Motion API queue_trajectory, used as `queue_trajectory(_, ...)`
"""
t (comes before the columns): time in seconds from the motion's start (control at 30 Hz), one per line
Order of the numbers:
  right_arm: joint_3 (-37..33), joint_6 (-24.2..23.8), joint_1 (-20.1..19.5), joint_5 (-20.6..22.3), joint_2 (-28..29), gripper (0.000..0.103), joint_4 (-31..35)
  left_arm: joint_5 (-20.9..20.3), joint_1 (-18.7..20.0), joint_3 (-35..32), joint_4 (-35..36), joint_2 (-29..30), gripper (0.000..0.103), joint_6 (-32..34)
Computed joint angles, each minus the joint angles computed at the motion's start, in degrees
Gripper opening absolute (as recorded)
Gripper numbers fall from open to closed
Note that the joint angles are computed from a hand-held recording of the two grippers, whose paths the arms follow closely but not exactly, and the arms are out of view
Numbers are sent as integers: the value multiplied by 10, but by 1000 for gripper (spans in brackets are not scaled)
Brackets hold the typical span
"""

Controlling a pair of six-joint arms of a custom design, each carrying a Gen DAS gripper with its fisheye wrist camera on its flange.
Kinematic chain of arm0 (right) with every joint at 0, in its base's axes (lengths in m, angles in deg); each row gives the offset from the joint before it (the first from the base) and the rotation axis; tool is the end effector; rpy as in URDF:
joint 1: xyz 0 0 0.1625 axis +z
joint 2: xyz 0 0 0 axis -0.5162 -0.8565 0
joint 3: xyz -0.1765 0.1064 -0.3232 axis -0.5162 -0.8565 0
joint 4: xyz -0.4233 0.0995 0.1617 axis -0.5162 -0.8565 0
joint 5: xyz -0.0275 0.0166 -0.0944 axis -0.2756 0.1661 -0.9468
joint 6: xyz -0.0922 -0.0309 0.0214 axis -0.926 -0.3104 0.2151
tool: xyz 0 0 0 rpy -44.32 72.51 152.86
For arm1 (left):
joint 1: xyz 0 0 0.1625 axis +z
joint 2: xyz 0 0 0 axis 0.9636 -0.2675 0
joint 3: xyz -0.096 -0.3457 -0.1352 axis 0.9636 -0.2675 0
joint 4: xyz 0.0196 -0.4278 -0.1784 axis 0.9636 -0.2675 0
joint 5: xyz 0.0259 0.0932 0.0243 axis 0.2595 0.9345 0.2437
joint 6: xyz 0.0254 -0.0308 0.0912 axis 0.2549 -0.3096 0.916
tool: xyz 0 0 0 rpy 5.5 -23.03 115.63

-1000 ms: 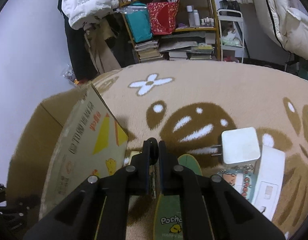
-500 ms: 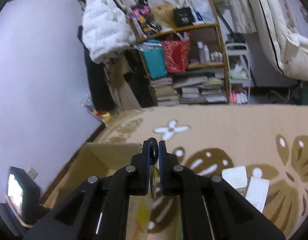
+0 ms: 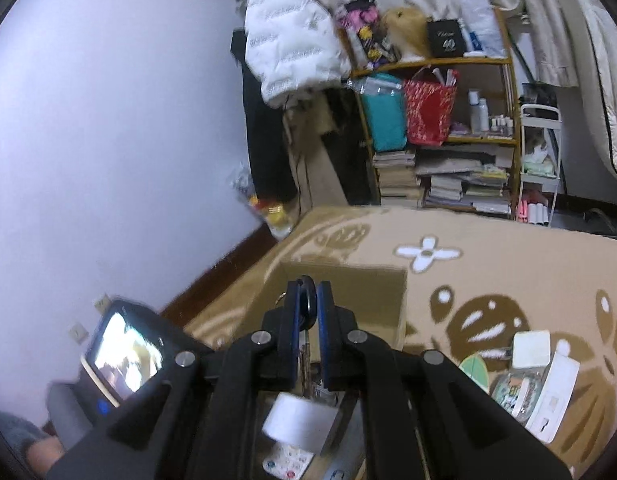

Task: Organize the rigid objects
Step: 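Carry the key tag into the box with the right tool and release, then grasp the green Pochacco board with the right tool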

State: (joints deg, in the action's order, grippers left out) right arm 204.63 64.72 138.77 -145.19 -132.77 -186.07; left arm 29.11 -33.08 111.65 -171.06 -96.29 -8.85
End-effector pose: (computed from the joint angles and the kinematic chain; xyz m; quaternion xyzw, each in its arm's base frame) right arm 0.2629 -0.4607 0.1874 0.2856 -0.8800 0.3580 0.1257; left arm -0.2207 -0.4714 0.1402 0.0560 0.8704 -0.1343 0.4704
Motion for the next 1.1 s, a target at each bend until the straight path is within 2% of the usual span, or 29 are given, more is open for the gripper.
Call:
queue_trajectory(0.13,5,-15,4,-28,13,8,4,-2,2,2,-6,-4,24,3)
queue_trajectory(0.27,18,-45,7,-51,11,9,-30,0,2,4,-8,-6,25,-2)
queue_trajectory(0.37,19,-44,2,-61,2,12,-48,2,0,-1,6,1,25,-13)
queue_trajectory(0.43,20,-35,-3,-73,-7,18,-54,4,-3,-4,15,5,25,-19)
queue_trajectory(0.5,22,-38,-8,-89,-12,30,-64,5,-4,-9,27,11,25,-28)
queue_trajectory(0.63,25,-8,-28,-99,-25,40,-52,0,-3,-12,28,12,24,-32)
queue_trajectory(0.7,27,4,-40,-103,-30,54,-49,-6,-1,-12,22,8,24,-34)
queue_trajectory(0.87,23,12,-59,-126,-24,68,-31,-5,-1,-13,25,8,24,-34)
queue_trajectory(1.0,27,32,-74,-140,-19,90,-27,-2,-3,-15,33,10,24,-37)
queue_trajectory(1.1,30,40,-82,-140,-18,94,-24,-1,-3,-13,30,12,25,-36)
